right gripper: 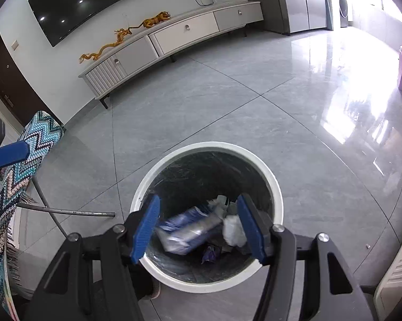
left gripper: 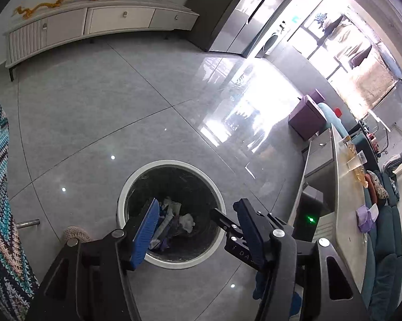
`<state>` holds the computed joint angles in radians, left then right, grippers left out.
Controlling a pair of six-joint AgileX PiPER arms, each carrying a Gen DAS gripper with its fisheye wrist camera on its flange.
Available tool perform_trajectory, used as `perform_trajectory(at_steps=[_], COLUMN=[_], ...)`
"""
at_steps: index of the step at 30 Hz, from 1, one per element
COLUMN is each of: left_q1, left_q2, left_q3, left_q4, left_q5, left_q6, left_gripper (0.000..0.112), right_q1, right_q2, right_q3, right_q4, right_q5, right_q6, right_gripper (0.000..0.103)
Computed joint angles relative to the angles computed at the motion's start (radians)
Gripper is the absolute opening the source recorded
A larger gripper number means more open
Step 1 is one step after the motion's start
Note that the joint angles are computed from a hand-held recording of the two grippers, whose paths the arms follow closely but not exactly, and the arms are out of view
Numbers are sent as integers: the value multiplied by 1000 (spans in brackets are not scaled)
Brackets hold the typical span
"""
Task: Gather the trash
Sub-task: 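Return both tools over the remaining trash on the ottoman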
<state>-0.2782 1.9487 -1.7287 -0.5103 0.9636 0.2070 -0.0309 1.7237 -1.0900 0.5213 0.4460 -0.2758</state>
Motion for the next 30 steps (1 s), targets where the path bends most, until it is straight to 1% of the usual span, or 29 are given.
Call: perform_trajectory(at_steps=[2,5,9,11,13,16,20,24,26,27,29,30], left_q1=[-6,8,47,77,112,177,317,520,641,721,864,933], left_q2=[-34,-116,-236,-309,-368,-461,-617,-734,-784,-792,-825,-839], left_q3=[26,102,197,253,294,351,468,546,563,553,558,559], left_q4=[22,38,37,38,32,34,26,-7,-40,-74,-129,-157], left_q5=[-20,-61,-102,-117,-106,-55,-20,26,66,101,154,187], left_q6=[-4,0,7,24,44,94,188,320,399,462,566,612], left_gripper=[58,58,58,58,58,58,58,58,59,60,65,65], right_q1=[-3,2,40,64,98,172,298,438,516,554,633,672], right_q2=[-9,-58,-140,-188,-241,-311,-372,-408,-413,-413,-404,-398], right_q3=[0,19,15,9,-1,-22,-65,-116,-152,-169,-218,-244], right_q4=[-10,-41,-179,-221,-265,-353,-470,-582,-643,-675,-735,-763], right_q5=[0,0,24,39,62,98,148,202,236,254,293,314], right_q6=[10,47,184,226,274,368,500,627,703,740,810,843], right_gripper=[58,58,58,58,58,58,58,59,59,59,59,59])
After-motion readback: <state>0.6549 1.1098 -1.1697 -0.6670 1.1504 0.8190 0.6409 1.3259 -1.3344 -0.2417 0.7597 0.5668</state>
